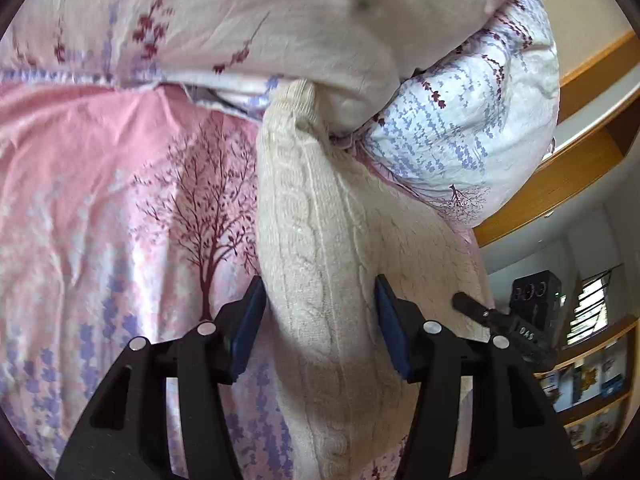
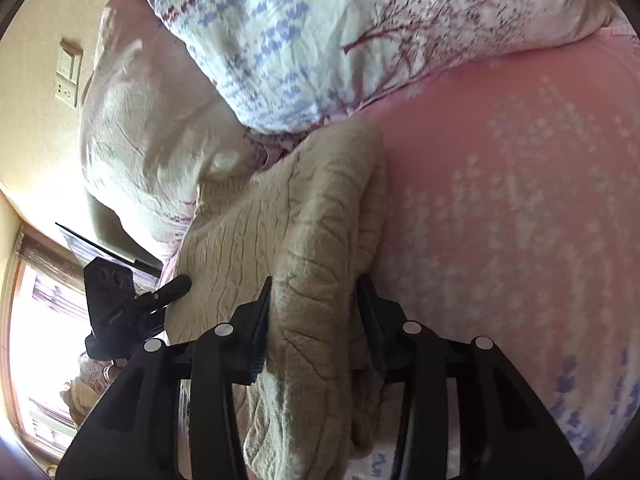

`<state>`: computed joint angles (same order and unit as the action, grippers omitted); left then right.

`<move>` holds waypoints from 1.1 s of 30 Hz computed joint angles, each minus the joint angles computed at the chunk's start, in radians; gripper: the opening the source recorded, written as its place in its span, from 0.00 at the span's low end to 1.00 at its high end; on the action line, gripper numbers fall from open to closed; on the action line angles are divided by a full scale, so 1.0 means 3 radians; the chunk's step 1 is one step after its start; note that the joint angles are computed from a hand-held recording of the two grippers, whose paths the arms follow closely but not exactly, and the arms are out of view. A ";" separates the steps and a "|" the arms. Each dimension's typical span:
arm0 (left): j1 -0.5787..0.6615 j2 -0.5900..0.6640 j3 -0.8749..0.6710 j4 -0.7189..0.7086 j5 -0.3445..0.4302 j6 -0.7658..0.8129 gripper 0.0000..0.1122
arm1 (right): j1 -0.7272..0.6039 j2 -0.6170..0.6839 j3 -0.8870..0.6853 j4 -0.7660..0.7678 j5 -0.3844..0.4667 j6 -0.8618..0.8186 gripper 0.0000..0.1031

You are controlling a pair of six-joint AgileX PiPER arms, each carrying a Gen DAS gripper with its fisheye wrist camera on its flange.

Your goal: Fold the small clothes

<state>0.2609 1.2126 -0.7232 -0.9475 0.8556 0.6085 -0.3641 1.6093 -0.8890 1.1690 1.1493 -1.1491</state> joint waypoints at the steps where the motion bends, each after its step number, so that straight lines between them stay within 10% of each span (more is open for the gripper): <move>1: -0.0066 -0.0172 0.0014 0.0175 -0.0137 -0.0129 0.48 | -0.0063 -0.0042 0.0001 0.0030 0.0002 -0.0014 0.43; 6: -0.0320 -0.0903 0.0113 0.0606 -0.0371 -0.0355 0.49 | -0.0140 -0.0032 -0.0096 0.0091 0.0061 0.0039 0.40; 11: -0.1434 -0.0785 0.0058 0.1533 -0.0836 -0.1362 0.50 | 0.0038 -0.0188 0.0074 0.0250 -0.0394 -0.0042 0.10; 21: -0.2189 -0.0568 0.0069 0.3059 -0.1165 -0.2889 0.51 | 0.0170 -0.0411 0.0202 0.0068 -0.0872 0.0055 0.20; 29: -0.3103 -0.0939 0.0130 0.4499 -0.0710 -0.4503 0.57 | -0.0313 -0.0974 0.0568 0.0017 0.0148 -0.0638 0.36; 33: -0.3166 -0.0772 0.0181 0.4577 -0.0805 -0.4647 0.60 | -0.0057 -0.0821 0.0664 -0.0115 -0.0171 -0.0538 0.36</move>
<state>-0.6890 0.9811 -0.6689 0.4256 0.6139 -0.7857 -0.3813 1.3630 -0.6898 1.1345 1.0981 -1.3105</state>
